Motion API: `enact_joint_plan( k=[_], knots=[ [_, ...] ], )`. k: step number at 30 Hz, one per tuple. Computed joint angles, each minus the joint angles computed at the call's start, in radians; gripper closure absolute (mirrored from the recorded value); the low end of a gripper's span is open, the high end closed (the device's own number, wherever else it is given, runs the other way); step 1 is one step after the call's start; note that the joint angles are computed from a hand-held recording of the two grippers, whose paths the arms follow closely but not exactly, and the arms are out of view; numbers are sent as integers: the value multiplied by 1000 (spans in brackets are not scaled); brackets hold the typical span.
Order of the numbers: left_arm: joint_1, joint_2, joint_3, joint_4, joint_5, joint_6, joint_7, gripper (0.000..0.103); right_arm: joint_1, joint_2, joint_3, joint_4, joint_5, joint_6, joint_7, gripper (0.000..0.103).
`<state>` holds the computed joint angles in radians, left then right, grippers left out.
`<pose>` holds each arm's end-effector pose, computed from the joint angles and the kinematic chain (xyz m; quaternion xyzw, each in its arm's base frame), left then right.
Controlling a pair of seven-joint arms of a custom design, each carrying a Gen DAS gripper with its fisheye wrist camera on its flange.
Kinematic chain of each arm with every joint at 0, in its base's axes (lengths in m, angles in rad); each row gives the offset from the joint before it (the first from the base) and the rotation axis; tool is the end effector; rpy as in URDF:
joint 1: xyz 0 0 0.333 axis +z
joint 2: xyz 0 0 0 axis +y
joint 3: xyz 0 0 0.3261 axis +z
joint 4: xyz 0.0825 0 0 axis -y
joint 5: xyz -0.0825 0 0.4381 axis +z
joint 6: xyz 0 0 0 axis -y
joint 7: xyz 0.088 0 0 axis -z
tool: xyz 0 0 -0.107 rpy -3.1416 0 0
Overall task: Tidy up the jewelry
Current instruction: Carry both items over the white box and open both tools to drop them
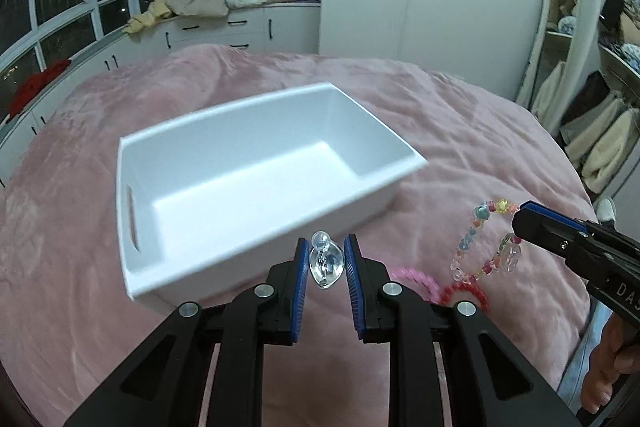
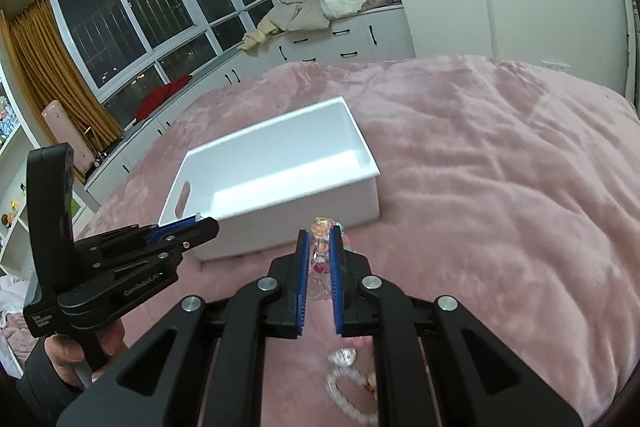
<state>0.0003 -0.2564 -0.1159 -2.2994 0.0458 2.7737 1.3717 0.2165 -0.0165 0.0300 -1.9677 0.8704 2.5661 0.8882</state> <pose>0.5577 -0.0702 0.5215 -0.6734 0.6472 -0.2707 0.2332 0.6294 0.1462 0.5326 -0.7358 0.5265 -0.0565 0.4220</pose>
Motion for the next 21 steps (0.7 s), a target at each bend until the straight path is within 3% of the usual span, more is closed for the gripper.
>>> enact_joint_plan(
  k=[13,21],
  knots=[
    [65,122,30,159,46,-41,-22,80,-7,271,86,360,-71,-16,80,93],
    [86,223,46,244,55,-89,-73,80,6,459,122,543,-242,-65,225,93]
  ],
)
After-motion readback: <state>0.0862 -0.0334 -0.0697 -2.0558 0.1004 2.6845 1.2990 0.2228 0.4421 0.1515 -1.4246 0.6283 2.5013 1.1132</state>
